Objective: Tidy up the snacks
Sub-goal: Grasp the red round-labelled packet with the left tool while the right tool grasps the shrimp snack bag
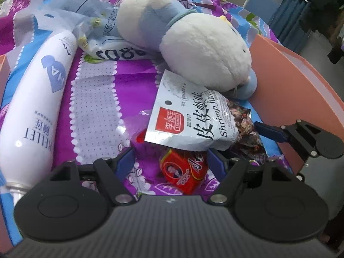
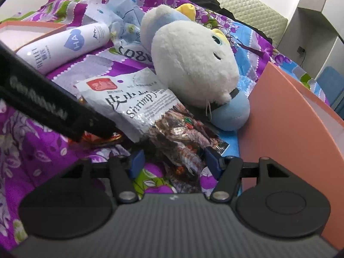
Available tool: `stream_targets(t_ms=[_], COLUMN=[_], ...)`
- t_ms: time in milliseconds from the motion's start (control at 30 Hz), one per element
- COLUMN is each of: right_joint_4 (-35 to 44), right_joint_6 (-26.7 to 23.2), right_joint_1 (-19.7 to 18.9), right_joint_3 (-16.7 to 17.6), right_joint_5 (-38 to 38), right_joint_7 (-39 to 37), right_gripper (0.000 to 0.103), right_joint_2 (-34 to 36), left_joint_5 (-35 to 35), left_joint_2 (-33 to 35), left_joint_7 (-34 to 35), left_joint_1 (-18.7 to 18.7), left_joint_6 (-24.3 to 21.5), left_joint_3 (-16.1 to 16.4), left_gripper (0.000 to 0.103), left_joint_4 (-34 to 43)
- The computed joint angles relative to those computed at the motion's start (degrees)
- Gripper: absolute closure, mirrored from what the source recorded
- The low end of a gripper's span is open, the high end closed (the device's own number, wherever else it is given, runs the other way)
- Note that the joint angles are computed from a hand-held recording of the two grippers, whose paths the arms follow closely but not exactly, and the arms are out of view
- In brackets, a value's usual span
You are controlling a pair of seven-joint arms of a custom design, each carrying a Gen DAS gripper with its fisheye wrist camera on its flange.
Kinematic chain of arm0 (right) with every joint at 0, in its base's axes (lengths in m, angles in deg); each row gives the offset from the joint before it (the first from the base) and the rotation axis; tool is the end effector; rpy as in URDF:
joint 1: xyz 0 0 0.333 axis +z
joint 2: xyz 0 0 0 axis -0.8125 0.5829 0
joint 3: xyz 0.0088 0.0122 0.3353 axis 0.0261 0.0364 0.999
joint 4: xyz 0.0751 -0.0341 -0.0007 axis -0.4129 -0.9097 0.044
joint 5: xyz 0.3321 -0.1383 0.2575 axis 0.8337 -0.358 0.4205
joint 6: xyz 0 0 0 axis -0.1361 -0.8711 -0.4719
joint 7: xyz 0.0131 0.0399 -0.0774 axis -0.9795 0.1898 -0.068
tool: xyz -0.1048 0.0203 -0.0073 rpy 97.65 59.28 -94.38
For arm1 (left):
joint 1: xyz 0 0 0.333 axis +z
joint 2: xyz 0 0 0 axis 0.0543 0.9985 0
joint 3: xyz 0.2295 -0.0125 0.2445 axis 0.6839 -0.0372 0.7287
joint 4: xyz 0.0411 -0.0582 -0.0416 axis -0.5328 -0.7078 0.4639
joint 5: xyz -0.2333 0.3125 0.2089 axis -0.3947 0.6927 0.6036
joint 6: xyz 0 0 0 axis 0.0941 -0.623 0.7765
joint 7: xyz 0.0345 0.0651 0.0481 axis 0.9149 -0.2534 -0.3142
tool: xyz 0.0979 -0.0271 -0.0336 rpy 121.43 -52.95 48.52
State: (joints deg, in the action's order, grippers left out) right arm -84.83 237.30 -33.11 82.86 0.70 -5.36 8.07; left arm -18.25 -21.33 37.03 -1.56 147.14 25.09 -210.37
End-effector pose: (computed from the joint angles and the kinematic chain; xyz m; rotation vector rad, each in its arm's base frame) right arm 0.4704 0.1393 0.2646 -2.0591 1.3588 -0.9473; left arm 0.5582 -0.2682 0.2612 -1.7411 2.1504 -1.0043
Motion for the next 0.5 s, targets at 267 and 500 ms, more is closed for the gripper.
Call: stream_targets(t_ms=[267,500], right_joint_4=[-0.4,-2.6], right_joint_6=[-0.6,-3.8], right_joint_1=[-0.5,-1.9], right_joint_3=[0.2,0.5], right_joint_5=[-2.1,-4.5], right_joint_7=[3.0,7.2], right_gripper=[0.069,0.080], right_joint_2=[-0.4,-4.4], left_joint_5=[-7.6,-10.8], left_joint_2=[-0.7,-2.3], left_joint_7=[3.6,1.0], left_joint_1=[-16.1,-12.8], left_joint_6=[2.5,2.7], left_joint_3=[14.1,10.7], left_gripper=[0.055,0.082], left_joint_4=[-0.7,-2.0])
